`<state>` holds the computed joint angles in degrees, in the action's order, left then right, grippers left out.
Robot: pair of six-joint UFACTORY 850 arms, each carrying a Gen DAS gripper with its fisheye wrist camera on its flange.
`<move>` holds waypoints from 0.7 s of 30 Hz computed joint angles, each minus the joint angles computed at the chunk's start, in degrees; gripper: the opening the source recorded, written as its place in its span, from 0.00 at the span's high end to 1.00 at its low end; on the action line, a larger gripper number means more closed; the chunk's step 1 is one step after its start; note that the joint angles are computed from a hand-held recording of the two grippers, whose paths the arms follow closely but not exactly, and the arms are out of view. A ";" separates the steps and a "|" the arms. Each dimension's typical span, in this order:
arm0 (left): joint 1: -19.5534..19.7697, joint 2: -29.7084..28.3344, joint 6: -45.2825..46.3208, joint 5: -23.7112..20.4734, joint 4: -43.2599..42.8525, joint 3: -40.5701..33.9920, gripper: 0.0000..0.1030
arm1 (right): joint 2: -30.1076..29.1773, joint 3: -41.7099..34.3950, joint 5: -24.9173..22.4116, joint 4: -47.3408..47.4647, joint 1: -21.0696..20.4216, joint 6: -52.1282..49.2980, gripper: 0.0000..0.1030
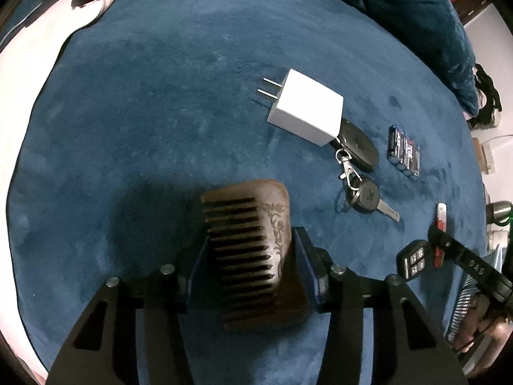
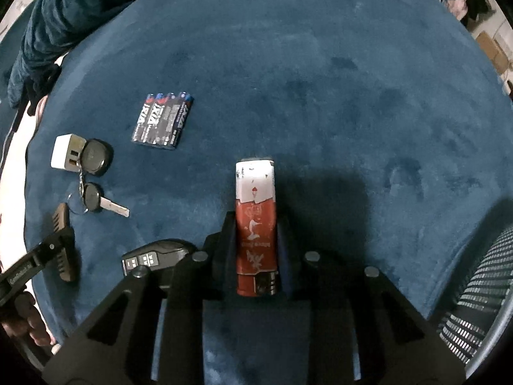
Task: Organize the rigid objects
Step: 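Grasp the wooden comb with the left tool while the right tool grasps the red-and-white lighter, then lift and carry the comb and the red lighter with both tools over the basket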
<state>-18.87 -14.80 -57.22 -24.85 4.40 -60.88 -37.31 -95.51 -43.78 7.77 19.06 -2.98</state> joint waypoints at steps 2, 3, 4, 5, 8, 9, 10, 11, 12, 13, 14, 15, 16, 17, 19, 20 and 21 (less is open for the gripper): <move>-0.37 0.62 -0.87 -0.55 0.95 0.13 0.51 | 0.90 0.79 0.43 1.27 -0.33 -0.67 0.77; -0.62 0.95 -2.06 -0.95 1.80 0.27 0.51 | 1.89 1.87 0.98 1.37 -0.40 -0.48 0.77; -0.96 1.18 -3.48 -1.63 3.08 0.19 0.51 | 2.90 2.98 1.74 1.17 -0.38 -0.22 0.77; -1.04 1.58 -4.20 -2.07 4.00 0.38 0.51 | 3.36 3.46 2.12 1.18 -0.40 -0.30 0.77; -2.12 2.76 -6.12 -3.05 5.51 0.76 0.51 | 4.94 4.84 2.89 1.24 -0.36 -0.79 0.77; -2.28 3.04 -6.34 -3.26 5.64 0.83 0.51 | 5.92 5.80 3.26 1.41 -0.34 -1.10 0.77; -2.68 3.02 -7.11 -3.59 6.06 0.52 0.51 | 6.67 6.64 3.67 1.56 -0.32 -1.21 0.77; -3.05 3.22 -7.90 -3.81 6.62 0.61 0.51 | 7.34 7.28 3.96 2.00 -0.47 -1.68 0.77; -3.36 3.61 -8.42 -4.14 7.05 0.76 0.51 | 7.94 7.90 4.21 2.30 -0.52 -1.88 0.77; -3.82 4.15 -8.97 -4.41 7.47 0.95 0.51 | 8.70 8.64 4.51 2.47 -0.57 -1.88 0.77; -4.11 4.64 -9.32 -4.54 7.76 1.20 0.51 | 9.41 9.63 5.08 2.94 -0.75 -2.36 0.77; -4.53 5.04 -9.87 -4.76 8.23 1.27 0.51 | 10.27 10.55 5.37 3.48 -0.88 -2.86 0.77; -5.03 5.51 -10.59 -5.03 8.84 1.32 0.51 | 11.00 11.33 5.53 3.89 -0.99 -3.22 0.77; -5.58 6.01 -11.35 -5.28 9.49 1.38 0.51 | 11.64 11.89 5.63 4.35 -1.11 -3.59 0.77; -6.34 6.67 -12.17 -5.73 10.34 1.38 0.51 | 13.30 13.61 6.21 5.16 -1.26 -4.06 0.77; -6.78 6.76 -12.61 -6.06 10.77 1.14 0.51 | 14.16 14.49 6.47 5.52 -1.24 -4.09 0.77; -7.34 6.84 -13.14 -6.45 11.24 0.87 0.51 | 14.79 15.08 6.60 5.98 -1.32 -4.33 0.77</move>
